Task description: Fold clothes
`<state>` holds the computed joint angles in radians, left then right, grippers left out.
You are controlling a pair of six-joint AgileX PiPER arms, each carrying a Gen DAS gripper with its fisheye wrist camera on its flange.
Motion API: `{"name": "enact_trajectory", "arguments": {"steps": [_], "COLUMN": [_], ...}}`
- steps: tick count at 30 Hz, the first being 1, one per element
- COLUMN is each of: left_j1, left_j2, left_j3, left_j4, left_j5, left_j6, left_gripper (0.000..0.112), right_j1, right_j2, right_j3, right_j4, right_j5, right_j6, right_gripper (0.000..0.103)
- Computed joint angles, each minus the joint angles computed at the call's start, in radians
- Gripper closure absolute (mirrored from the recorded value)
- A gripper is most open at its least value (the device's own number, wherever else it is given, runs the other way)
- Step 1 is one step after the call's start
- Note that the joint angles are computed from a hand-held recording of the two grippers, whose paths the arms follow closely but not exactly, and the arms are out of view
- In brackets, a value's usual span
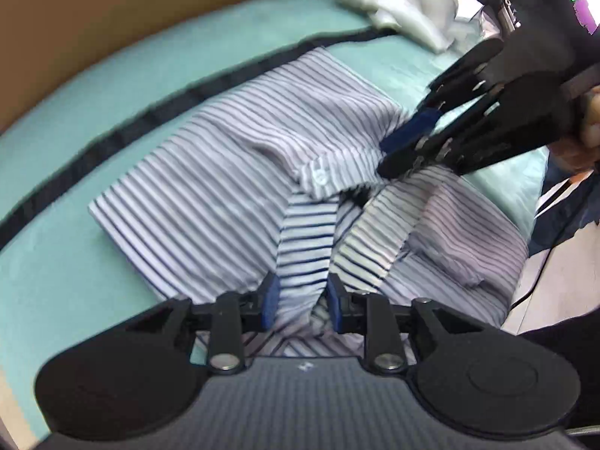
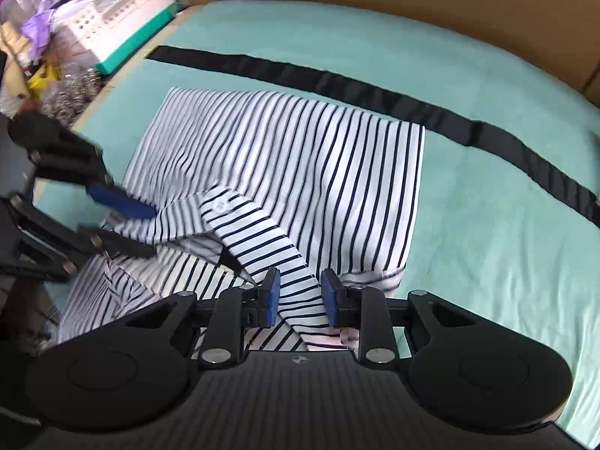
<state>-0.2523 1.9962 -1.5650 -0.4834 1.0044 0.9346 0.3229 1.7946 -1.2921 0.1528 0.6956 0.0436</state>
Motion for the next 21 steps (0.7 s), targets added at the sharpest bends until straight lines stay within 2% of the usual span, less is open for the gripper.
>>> {"name": "enact_trajectory", "arguments": {"steps": [3, 6, 9, 11, 14, 18, 19, 21], "left_j1": [0.049, 0.103, 0.171, 0.173, 0.17, 0.094, 0.073, 0.046], "left_j2": [-0.049, -0.152, -0.26, -0.327, -0.423, -0.458, -0.461, -0.466], "left_j3": [0.03, 0.138, 0.272, 0.392, 0.563, 0.712, 0.735, 0.77], "left_j4": [-0.033, -0.062, -0.09, -0.083, -0.07, -0.045, -0.035, -0.039], "left_j5": [0.035, 0.037, 0.095, 0.077, 0.048, -0.101, -0.147, -0.22], "left_j6": [0.015, 0.025, -0.011, -0.046, -0.106, -0.188, -0.205, -0.196], "left_gripper": [0.086, 0.086, 0.086, 0.086, 0.083, 0.079, 0.075, 0.059], "right_j1": [0.012, 0.003, 0.017, 0.026, 0.023, -0.001, -0.004, -0.025], "right_j2": [-0.115, -0.261, -0.349, -0.369, -0.409, -0.439, -0.442, -0.442], "right_j3": [0.1, 0.207, 0.286, 0.336, 0.442, 0.564, 0.588, 0.631], "right_j4": [-0.037, -0.013, 0.063, 0.142, 0.216, 0.267, 0.278, 0.327], "right_j5": [-0.008, 0.053, 0.127, 0.165, 0.145, 0.069, 0.045, 0.0], "right_j6": [0.082, 0.095, 0.095, 0.068, 0.021, -0.042, -0.056, -0.126], "right_gripper": [0.075, 0.071, 0.07, 0.07, 0.065, 0.064, 0.064, 0.059]}}
